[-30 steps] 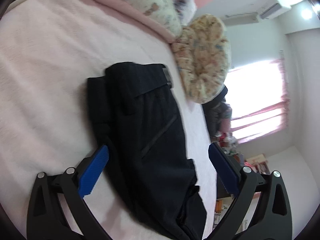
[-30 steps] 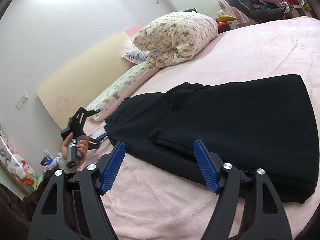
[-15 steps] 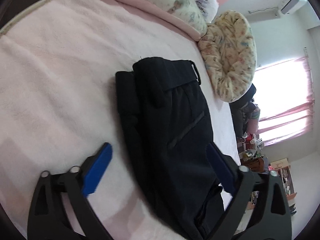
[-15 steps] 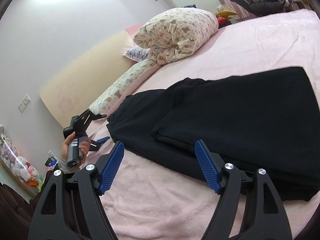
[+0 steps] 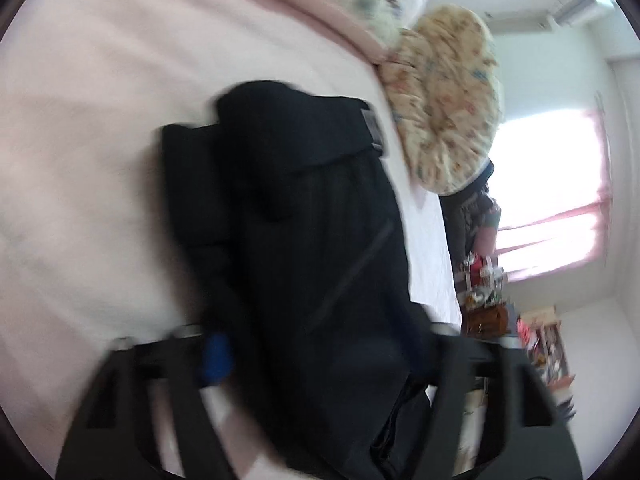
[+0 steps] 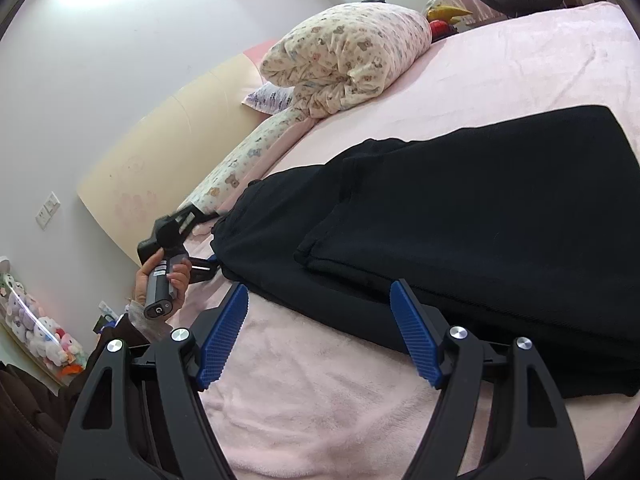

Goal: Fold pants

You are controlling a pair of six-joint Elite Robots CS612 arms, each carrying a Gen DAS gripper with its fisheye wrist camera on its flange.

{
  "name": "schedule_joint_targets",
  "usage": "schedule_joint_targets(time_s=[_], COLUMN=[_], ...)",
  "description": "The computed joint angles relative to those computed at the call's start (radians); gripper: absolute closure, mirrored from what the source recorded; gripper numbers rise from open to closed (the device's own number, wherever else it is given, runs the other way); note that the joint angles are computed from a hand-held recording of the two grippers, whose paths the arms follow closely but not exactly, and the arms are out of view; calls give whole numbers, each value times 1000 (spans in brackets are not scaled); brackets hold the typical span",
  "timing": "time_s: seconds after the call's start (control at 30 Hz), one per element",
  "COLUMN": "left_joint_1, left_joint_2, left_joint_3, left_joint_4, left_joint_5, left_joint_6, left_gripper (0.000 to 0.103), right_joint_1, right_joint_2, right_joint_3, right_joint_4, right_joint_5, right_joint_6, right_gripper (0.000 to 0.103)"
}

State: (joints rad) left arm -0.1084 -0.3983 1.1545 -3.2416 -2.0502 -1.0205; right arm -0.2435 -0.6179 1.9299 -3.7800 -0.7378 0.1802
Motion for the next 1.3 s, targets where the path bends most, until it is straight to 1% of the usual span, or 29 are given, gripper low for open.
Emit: schedule_joint_targets(time_s=[0.1,0.13,0.2,0.27,0.33,0.47,0.53,0.57,0.63,0.7,0.73,0.83,0.93,1.07,1.17,1.3], left_joint_1=[7,6,1,-2,-8,-33,-44,-47,-57,-74,-86,-111,-131,-167,-205,-259], left_joint_2=[7,7,4,3,0,-31,-38,-40,-46,-67,-82,-114,-137,-162,-181,-192], left_joint_3=[-3,-1,3,9,14,51,60,61,68,89,102,134,139,128,124,117], left_joint_4=[-12,-18,-28,-68,-104,-162,-190,-203,-228,-234,-236,-254,-246,-226,-194,-140], left_joint_5=[-19,-13,6,17,32,116,144,150,166,205,229,250,238,218,212,169], left_joint_6=[-29,-31,-22,-23,-13,88,123,128,149,221,275,376,446,547,660,788], left_gripper=[66,69,79,85,87,88,88,88,88,88,88,88,88,88,88,88], right_joint_1=[3,3,3,5,5,7,5,3,-4,-11,-17,-33,-51,-70,-86,-111], right_joint_2=[-1,-1,-1,-1,-2,-2,-2,-1,0,1,3,6,12,11,11,8], right_joint_3=[0,0,0,-2,-2,-4,-4,-1,1,2,3,1,-2,4,5,15], right_joint_4=[13,14,11,12,12,-4,-19,-33,-65,-93,-124,-196,-272,-351,-425,-529], right_joint_5=[-1,-1,0,-1,0,1,2,3,6,10,9,9,16,-2,-11,-37], right_joint_6=[-12,-14,-10,-8,-11,-1,12,22,58,91,123,200,294,380,453,544], right_gripper=[27,27,27,27,27,26,26,26,25,25,23,22,22,22,22,22])
